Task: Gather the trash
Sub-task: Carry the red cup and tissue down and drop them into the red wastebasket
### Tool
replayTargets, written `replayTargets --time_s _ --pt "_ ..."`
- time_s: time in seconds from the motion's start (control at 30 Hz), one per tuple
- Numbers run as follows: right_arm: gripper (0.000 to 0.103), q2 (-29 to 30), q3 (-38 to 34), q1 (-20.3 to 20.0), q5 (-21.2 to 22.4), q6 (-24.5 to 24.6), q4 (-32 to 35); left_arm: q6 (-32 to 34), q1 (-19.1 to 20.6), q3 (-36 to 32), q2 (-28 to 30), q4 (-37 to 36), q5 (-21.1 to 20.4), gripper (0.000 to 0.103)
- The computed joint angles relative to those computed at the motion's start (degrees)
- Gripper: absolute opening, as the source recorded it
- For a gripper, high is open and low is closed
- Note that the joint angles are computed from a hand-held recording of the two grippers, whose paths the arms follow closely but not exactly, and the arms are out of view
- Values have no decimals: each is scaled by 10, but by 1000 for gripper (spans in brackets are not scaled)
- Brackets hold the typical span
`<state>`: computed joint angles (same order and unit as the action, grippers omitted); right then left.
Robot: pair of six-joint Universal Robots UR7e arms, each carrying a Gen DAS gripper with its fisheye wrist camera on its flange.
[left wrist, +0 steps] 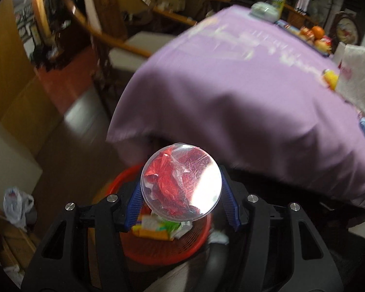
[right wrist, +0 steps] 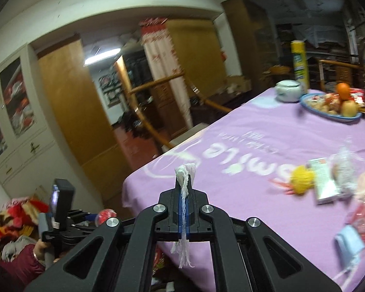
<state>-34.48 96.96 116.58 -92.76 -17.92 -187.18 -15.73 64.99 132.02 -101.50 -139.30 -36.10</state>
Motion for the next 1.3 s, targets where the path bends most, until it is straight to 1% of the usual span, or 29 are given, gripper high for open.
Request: replayTargets --time_s 0.07,0.17,0.27,0.37,0.43,0.53,0.67,0.7,0.87,0.9,0.97,1.0,1.1,1.3 --pt "2 18 -21 12 -1 -2 28 -12 22 2 -8 12 -5 76" --pt "2 42 -50 33 -2 -4 71 2 33 16 -23 -23 13 86" --pt "2 64 -77 49 3 -7 116 22 39 23 -39 -67 27 94" --pt "2 86 -104 62 6 -10 160 39 43 32 -54 -116 50 96" --pt "2 100 -123 69 10 -8 189 43 52 35 -61 -134 59 96" --pt "2 129 -160 79 12 -7 236 48 81 26 -61 -154 44 96" --pt "2 170 -210 92 7 -11 292 48 123 18 -68 -168 12 96" --pt "4 177 -219 93 7 -11 305 50 129 18 -70 -172 9 96" --pt "7 217 -275 105 -9 -12 383 60 145 24 -68 -195 25 96" --pt "8 220 -279 106 -9 -11 390 60 148 24 -69 -195 23 96" --pt "24 225 -287 107 -6 -7 402 57 154 22 -67 -193 14 96" --pt "36 227 -289 108 -5 -4 403 55 157 21 -66 -192 11 96" --pt "37 224 -283 109 -6 -10 396 57 159 19 -62 -192 8 96" --pt "37 211 -263 106 -13 -18 371 61 146 23 -63 -192 18 96"
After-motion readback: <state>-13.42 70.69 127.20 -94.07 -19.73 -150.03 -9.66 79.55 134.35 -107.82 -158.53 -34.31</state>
